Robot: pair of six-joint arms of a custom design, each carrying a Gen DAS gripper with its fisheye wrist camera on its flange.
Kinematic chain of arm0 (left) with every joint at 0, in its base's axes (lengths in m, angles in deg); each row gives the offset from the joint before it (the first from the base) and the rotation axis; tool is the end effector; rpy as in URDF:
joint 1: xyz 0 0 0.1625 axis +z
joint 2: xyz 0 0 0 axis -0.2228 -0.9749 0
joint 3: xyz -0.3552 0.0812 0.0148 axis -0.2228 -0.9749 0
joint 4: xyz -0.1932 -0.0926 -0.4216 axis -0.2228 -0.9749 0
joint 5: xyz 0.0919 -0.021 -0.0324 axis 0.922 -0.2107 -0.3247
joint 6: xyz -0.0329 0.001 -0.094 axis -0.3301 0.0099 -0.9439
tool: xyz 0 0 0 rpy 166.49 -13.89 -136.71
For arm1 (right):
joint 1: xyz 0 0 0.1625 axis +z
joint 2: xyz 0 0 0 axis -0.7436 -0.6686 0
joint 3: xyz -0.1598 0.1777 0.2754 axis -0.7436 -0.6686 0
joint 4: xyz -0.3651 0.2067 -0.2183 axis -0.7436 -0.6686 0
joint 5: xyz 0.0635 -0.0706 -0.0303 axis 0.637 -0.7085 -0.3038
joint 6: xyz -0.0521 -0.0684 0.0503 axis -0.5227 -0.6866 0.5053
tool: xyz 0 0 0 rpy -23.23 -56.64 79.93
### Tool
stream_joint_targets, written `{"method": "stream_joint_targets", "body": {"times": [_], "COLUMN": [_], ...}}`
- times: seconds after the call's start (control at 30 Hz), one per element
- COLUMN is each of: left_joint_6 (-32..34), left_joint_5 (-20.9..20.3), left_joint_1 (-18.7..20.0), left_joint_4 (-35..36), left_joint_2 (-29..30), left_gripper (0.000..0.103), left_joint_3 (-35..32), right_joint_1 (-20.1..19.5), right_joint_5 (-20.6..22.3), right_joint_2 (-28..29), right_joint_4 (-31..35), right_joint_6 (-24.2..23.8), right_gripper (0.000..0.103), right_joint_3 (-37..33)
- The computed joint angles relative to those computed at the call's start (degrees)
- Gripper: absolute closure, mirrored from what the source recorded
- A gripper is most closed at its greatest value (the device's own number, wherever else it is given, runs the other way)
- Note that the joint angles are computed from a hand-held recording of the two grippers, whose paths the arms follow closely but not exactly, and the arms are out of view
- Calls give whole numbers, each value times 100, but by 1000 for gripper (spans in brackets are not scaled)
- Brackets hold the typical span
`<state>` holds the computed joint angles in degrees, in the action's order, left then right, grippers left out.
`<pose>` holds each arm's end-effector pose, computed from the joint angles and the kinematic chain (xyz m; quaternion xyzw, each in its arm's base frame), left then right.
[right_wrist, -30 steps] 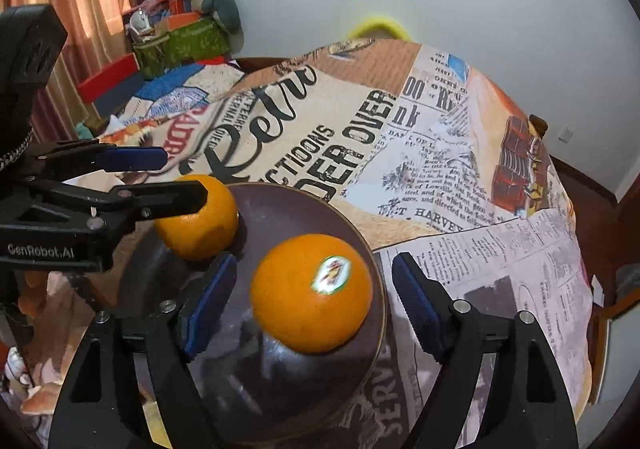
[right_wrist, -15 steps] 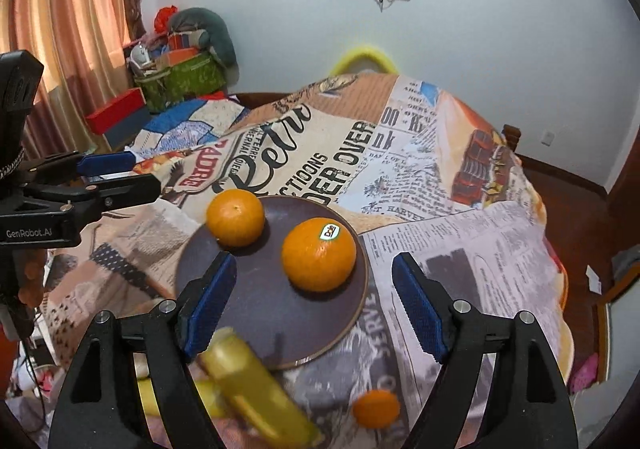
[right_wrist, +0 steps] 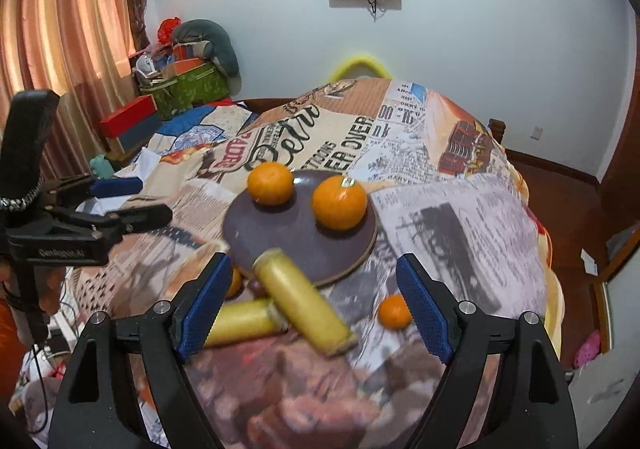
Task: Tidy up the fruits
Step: 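Withdraw both tools from the plate toward the remaining fruit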
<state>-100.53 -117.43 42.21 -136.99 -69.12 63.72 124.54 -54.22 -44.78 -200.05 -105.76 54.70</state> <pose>-0.2422 -0.3868 0.0237 0.0514 0.8614 -0.3655 0.3490 0.0276 -0.4842 0.2014 0.4705 -0.8485 0.1997 0.1372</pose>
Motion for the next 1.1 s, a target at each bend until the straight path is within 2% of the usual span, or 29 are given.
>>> {"method": "stream_joint_targets", "body": {"times": [0.1,0.27,0.4,0.53,0.6,0.7,0.87,0.97,1.03,1.1], "left_joint_6": [-342,-785,-1041,-1264,-1193,-945,-865,-690,-524,-542], "left_joint_5": [-243,-755,-924,-871,-882,-1024,-966,-871,-848,-829], "left_joint_1": [-114,-108,-119,-213,-257,-181,-81,-26,-20,-52], "left_joint_4": [174,29,9,-123,-355,-449,-416,-636,-788,-688], "left_joint_2": [9,156,270,250,250,378,596,736,849,893], "left_gripper": [21,20,20,20,27,44,45,47,62,66], "left_joint_3": [151,395,510,672,773,718,566,517,470,419], "right_joint_1": [-114,-270,-361,-389,-388,-366,-321,-309,-301,-290], "right_joint_5": [-8,-79,-123,-215,-272,-357,-530,-600,-630,-652], "right_joint_2": [-144,-295,-381,-369,-323,-239,-93,-59,-46,-50], "right_joint_4": [56,-57,16,-9,-25,-33,-120,-162,-153,-107], "right_joint_6": [-30,-120,-159,-183,-178,-144,-209,-265,-255,-228], "right_gripper": [21,21,21,21,21,21,21,21,21,21], "right_joint_3": [132,347,433,497,516,528,594,642,648,645]}}
